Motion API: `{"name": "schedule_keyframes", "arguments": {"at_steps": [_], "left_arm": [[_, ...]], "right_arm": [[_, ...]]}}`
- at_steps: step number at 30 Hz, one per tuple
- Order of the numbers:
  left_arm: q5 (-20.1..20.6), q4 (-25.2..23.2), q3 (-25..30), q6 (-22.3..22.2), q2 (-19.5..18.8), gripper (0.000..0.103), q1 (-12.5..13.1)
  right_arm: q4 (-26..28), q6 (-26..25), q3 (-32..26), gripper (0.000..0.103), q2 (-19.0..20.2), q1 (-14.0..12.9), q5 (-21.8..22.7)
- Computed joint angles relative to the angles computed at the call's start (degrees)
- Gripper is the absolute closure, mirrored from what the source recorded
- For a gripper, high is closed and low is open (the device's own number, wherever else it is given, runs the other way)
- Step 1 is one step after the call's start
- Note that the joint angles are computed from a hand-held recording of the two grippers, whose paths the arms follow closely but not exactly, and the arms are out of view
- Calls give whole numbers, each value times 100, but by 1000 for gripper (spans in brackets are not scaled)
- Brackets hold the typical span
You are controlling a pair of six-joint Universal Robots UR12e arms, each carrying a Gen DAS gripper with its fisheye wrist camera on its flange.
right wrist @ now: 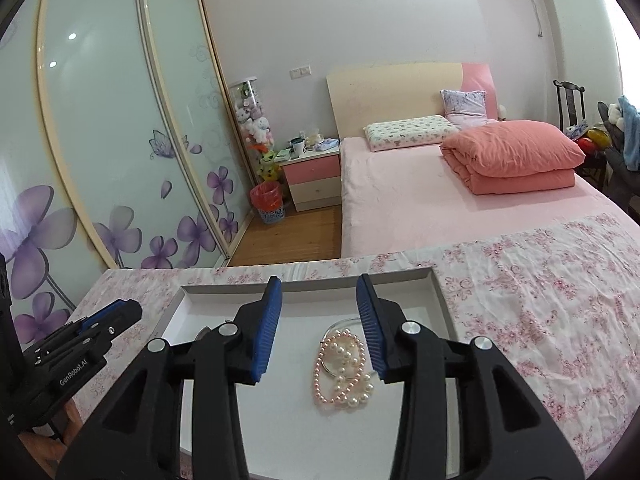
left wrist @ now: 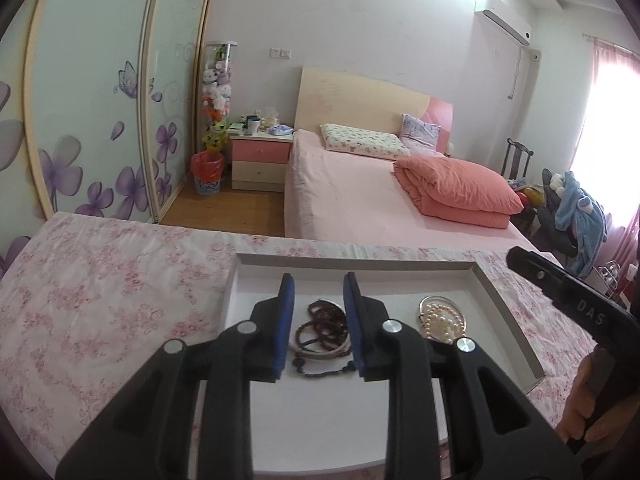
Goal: Organize jewelry
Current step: 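Lift both open tools out of the tray toward the remaining jewelry, then grasp the pearl stud earring with the right tool while the left tool grasps the silver ring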
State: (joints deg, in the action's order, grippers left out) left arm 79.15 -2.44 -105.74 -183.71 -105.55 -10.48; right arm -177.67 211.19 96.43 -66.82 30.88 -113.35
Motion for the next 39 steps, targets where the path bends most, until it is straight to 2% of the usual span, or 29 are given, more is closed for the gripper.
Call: {"name": "schedule_keyframes", "arguments": {"at_steps": [6, 12, 16, 22, 30, 39], "left_arm": [[-32, -30, -207, 103, 187, 75, 42], [-258, -60, -621, 329, 516, 66, 97], [-538, -260, -924, 505, 757, 59, 159], [-760, -578, -1311, 815, 1032, 55, 180], [-728, -717, -1551, 1193, 1167, 45, 91], [-603, -870, -1614, 1404, 1182, 38, -26]], "right_arm": [[-25, -8, 151, 63, -119, 39, -15], [22, -26, 490, 63, -379, 142, -113], [256, 103, 835, 63, -619, 215, -179], [755, 531, 1250, 63, -878, 285, -74], [1212, 668, 1543, 63, -1001, 390, 323], [1560, 690, 1508, 65, -929, 462, 439]]}}
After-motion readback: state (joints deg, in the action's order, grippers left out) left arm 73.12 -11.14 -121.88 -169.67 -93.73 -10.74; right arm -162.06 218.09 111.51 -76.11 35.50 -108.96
